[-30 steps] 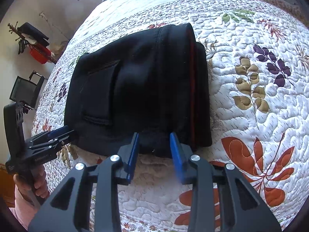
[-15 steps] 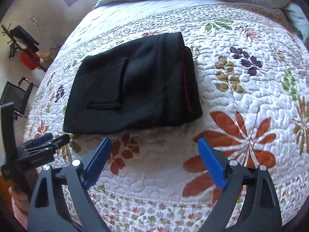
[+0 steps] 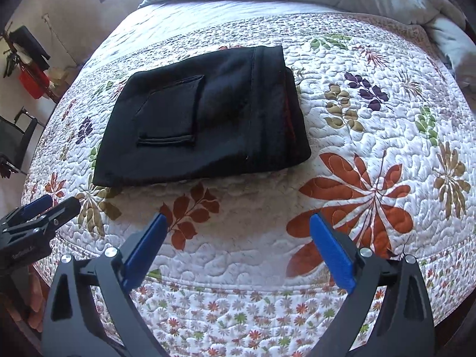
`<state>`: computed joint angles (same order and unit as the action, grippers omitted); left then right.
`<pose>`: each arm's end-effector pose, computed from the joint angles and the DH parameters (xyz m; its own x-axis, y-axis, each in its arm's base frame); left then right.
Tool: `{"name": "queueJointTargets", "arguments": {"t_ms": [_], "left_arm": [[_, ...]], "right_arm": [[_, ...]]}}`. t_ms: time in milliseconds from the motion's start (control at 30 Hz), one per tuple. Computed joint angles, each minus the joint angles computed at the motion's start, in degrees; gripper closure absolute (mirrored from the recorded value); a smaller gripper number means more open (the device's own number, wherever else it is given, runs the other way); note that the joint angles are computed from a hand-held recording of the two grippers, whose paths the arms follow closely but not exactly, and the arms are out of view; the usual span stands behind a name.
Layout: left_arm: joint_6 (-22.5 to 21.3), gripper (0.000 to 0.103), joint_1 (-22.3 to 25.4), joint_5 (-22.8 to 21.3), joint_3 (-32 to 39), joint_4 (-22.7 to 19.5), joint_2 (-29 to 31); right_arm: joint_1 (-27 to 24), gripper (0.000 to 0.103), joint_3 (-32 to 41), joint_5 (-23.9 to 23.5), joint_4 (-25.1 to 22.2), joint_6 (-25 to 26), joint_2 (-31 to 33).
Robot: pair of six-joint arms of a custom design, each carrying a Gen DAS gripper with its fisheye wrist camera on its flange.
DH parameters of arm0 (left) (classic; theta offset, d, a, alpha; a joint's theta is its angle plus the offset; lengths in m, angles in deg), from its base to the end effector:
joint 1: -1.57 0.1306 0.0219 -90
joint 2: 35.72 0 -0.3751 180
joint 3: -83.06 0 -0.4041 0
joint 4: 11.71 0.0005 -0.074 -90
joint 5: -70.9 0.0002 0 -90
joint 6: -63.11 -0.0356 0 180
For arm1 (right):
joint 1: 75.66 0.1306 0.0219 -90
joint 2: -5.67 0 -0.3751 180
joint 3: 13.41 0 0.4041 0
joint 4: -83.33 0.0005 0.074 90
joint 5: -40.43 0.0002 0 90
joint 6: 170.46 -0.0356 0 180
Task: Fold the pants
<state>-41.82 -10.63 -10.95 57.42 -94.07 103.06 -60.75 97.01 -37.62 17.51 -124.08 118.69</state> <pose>0.7184 -0.1610 0.3858 -0.7999 0.4339 -0.4145 0.4863 0.8734 -0.0243 0.5935 0.1499 0.3562 -0.7734 0.4925 -0.3991 0.4910 0.8636 0.1143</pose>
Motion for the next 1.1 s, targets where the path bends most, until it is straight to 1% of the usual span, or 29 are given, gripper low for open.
{"name": "queueJointTargets", "arguments": {"t_ms": [200, 300, 400, 733, 900, 1100], "left_arm": [[-1.53, 0.004, 0.21, 0.37, -4.21, 0.55, -3.20], [-2.76, 0.004, -0.03, -0.65, -7.30, 2.38, -5.17], [-3.29, 0.004, -0.06, -0.82, -8.73, 2.75, -6.15], [-3.52, 0.004, 0.07, -1.90, -9.20, 2.60, -6.50], [-3.51, 0.004, 0.15, -1.92, -8.18, 1.58, -5.83], [-3.47, 0.004, 0.12, -2.00, -8.68, 1.94, -6.09]], "right_arm": [[0.72, 0.007, 0.39, 0.22, -1.10, -1.08, -0.29], [0.95, 0.007, 0.41, 0.10, -1.34, -1.59, -0.40], [1.17, 0.007, 0.47, 0.14, -1.52, -1.89, -0.49], [1.44, 0.007, 1.21, 0.09, -2.54, -2.39, 0.01], [1.54, 0.007, 1.29, -0.15, -2.75, -2.57, 0.32], [1.62, 0.007, 1.46, 0.03, -3.10, -2.66, 0.48]]}}
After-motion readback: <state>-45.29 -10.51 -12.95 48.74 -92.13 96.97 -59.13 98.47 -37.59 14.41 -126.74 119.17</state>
